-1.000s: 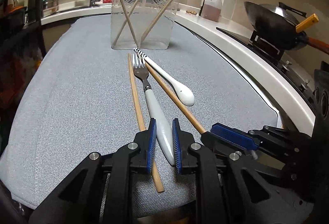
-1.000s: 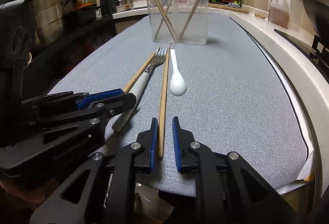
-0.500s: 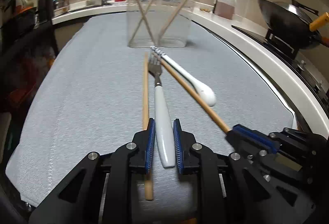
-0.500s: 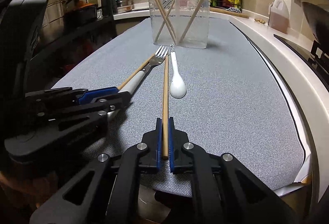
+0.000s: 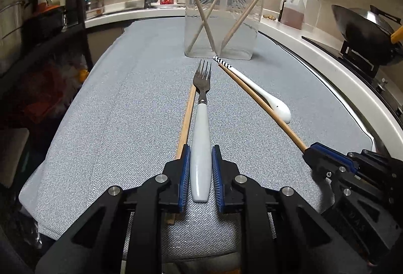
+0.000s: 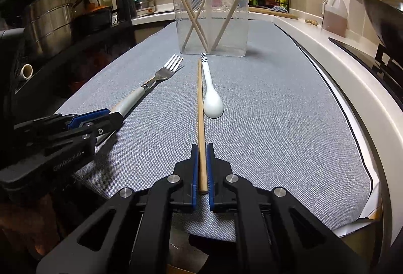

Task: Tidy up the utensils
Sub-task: 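Lower the left tool and close it on the white-handled fork while the right tool grasps a chopstick, then lift the fork with the left tool while the right tool lifts its chopstick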

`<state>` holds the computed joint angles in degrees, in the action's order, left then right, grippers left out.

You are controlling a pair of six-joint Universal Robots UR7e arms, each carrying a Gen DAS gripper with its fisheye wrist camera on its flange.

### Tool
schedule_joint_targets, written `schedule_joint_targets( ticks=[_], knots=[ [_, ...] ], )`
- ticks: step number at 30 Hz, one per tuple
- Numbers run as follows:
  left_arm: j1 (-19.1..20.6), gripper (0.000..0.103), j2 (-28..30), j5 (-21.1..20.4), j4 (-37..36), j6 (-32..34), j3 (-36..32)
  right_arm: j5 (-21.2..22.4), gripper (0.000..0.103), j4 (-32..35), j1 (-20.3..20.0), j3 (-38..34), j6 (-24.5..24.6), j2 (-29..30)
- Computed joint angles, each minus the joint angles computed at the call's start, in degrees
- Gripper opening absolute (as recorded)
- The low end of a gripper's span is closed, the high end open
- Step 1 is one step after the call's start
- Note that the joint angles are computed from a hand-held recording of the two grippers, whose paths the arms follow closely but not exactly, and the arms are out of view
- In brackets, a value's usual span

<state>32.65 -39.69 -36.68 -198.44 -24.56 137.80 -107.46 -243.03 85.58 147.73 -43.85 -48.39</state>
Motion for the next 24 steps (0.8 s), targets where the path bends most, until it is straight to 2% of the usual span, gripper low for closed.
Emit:
schedule_joint_targets(
  ticks=[24],
  knots=[
    [-1.72,0.018,1.46,1.97,-0.93,0.16,0.48,1.28,0.006,-2.28,-0.52,0.09,-0.28,1.3]
  ],
)
